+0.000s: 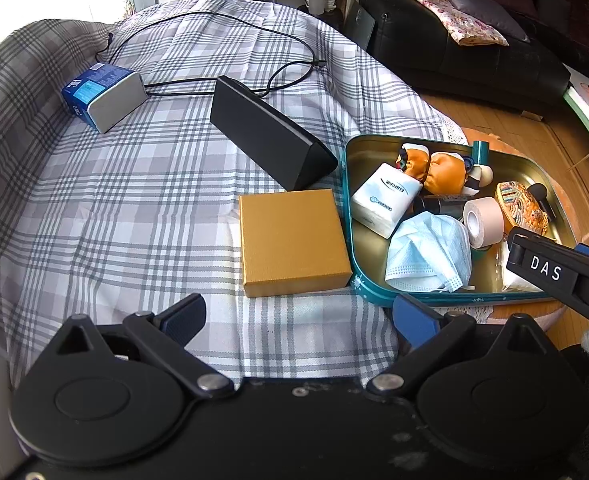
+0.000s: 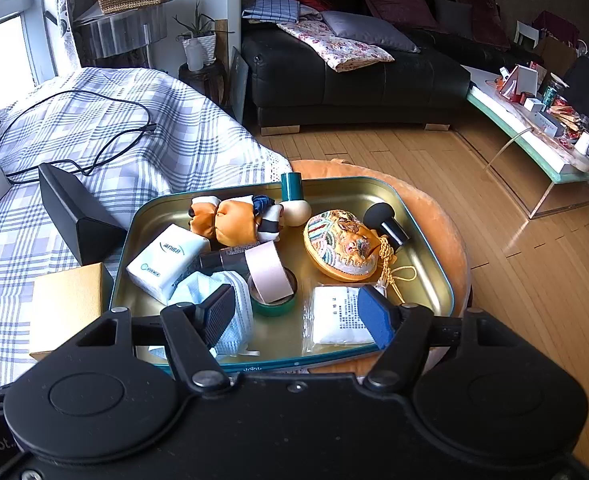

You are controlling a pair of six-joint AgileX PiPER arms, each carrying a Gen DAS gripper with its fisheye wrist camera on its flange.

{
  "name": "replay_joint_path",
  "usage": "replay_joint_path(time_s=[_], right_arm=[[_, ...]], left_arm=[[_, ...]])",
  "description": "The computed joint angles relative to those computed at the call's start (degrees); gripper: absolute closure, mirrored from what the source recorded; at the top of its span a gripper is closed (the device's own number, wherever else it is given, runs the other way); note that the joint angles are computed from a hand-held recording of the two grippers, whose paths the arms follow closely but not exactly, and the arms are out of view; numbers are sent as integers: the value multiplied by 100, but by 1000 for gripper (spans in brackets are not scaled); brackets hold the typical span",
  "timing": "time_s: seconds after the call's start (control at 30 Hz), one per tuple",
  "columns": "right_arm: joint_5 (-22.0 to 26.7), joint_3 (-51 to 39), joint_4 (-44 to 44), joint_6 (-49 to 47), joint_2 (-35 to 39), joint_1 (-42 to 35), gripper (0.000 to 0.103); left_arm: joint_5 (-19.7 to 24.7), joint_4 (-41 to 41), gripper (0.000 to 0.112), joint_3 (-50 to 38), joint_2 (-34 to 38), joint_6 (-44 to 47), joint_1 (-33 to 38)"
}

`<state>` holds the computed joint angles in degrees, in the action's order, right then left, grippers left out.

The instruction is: Organize soft objects

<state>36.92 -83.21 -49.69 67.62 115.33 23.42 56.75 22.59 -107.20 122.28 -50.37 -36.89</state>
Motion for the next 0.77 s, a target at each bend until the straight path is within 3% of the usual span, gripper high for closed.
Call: replay_joint_path(time_s=[0.77], right_arm=[[28,-15,-17,26,11,25,39]], left_arm=[[-30,0,12,89,-35,-46,-23]])
